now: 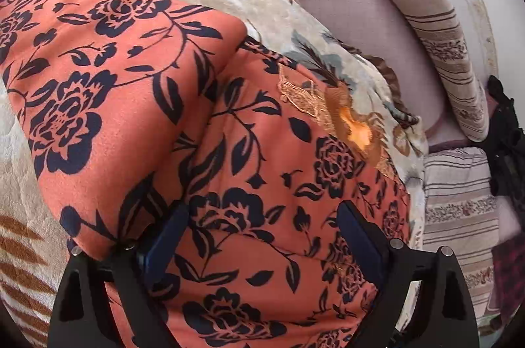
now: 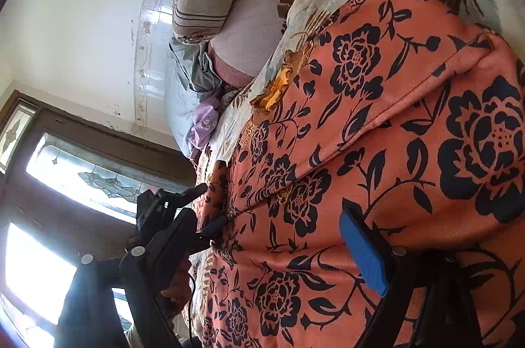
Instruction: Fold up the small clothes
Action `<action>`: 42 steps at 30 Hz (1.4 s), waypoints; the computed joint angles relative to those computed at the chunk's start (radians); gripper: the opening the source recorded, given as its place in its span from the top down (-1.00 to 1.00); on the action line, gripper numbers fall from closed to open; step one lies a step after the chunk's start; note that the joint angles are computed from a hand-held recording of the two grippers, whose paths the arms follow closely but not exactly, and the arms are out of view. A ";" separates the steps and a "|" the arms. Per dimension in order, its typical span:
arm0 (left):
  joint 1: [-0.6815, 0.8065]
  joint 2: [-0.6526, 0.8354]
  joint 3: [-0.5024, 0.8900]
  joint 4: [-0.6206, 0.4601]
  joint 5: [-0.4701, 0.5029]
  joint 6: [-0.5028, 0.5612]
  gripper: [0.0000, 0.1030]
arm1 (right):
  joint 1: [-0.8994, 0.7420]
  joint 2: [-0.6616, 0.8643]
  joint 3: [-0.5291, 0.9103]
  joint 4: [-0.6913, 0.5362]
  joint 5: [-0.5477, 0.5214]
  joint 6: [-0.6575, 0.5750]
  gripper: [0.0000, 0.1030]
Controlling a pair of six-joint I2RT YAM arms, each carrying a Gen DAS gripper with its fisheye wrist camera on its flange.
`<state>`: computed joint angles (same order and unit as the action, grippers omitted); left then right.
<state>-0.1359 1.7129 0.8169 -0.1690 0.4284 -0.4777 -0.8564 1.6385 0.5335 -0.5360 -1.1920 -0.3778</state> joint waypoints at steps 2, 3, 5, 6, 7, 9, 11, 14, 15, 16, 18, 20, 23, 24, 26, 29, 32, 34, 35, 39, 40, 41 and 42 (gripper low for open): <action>-0.012 0.013 0.002 0.008 -0.026 0.001 -0.77 | -0.015 0.025 0.022 -0.056 -0.011 -0.054 -0.76; -0.016 0.012 0.005 0.002 -0.039 0.007 -0.77 | -0.023 0.035 0.030 -0.075 -0.013 -0.074 -0.76; -0.030 0.001 -0.006 0.013 -0.060 0.003 -0.77 | -0.038 0.049 0.040 -0.104 -0.014 -0.103 -0.75; -0.036 0.004 -0.007 0.018 -0.067 -0.001 -0.77 | -0.039 0.051 0.042 -0.107 -0.016 -0.105 -0.75; -0.039 0.008 -0.002 0.011 -0.074 0.003 -0.73 | -0.038 0.048 0.039 -0.101 -0.015 -0.099 -0.75; -0.057 0.020 0.029 -0.043 -0.137 0.030 -0.31 | -0.029 0.030 0.027 -0.079 -0.008 -0.078 -0.75; -0.079 0.037 0.077 -0.122 -0.230 0.065 0.45 | -0.028 0.021 0.023 -0.075 -0.001 -0.082 -0.75; -0.066 -0.071 0.029 -0.108 -0.199 0.079 0.69 | -0.031 0.013 0.019 -0.074 0.002 -0.081 -0.75; -0.081 -0.149 -0.006 -0.091 -0.219 0.101 0.69 | -0.033 0.011 0.017 -0.072 0.003 -0.081 -0.75; -0.098 -0.224 -0.040 -0.084 -0.243 0.119 0.68 | -0.033 0.009 0.015 -0.068 0.005 -0.078 -0.75; -0.113 -0.305 -0.088 -0.077 -0.265 0.118 0.68 | -0.031 0.009 0.013 -0.062 0.007 -0.075 -0.75; -0.115 -0.254 -0.101 -0.072 -0.277 0.123 0.67 | -0.029 0.003 0.011 -0.057 0.011 -0.068 -0.75; -0.095 -0.081 -0.099 -0.032 -0.265 0.117 0.60 | -0.036 -0.017 0.017 -0.083 0.021 -0.066 -0.75; -0.086 -0.096 -0.129 0.016 -0.258 0.117 0.60 | -0.041 -0.031 0.026 -0.108 0.025 -0.074 -0.75; -0.079 -0.115 -0.128 -0.002 -0.254 0.133 0.59 | -0.061 -0.063 0.053 -0.153 0.004 -0.071 -0.77; -0.062 -0.116 -0.122 -0.019 -0.233 0.144 0.59 | -0.053 -0.110 0.103 -0.105 -0.031 0.058 -0.77; -0.065 -0.103 -0.117 -0.009 -0.231 0.143 0.58 | -0.009 -0.066 0.154 0.115 0.003 0.316 -0.78; -0.067 -0.095 -0.111 -0.011 -0.224 0.140 0.58 | 0.027 0.089 0.230 0.205 0.112 0.422 -0.84; -0.063 -0.102 -0.100 -0.036 -0.221 0.139 0.56 | 0.040 0.179 0.290 0.168 0.209 0.446 -0.84; -0.091 -0.246 -0.160 -0.036 -0.322 0.117 0.08 | -0.044 0.170 0.319 0.054 0.063 0.328 -0.73; -0.100 -0.270 -0.178 -0.014 -0.359 0.130 -0.06 | -0.059 0.145 0.310 0.040 0.047 0.290 -0.74; -0.113 -0.249 -0.165 -0.027 -0.397 0.152 -0.06 | -0.068 0.139 0.310 0.024 0.047 0.253 -0.76; -0.115 -0.186 -0.128 -0.064 -0.414 0.170 -0.06 | -0.070 0.152 0.315 0.027 0.077 0.239 -0.78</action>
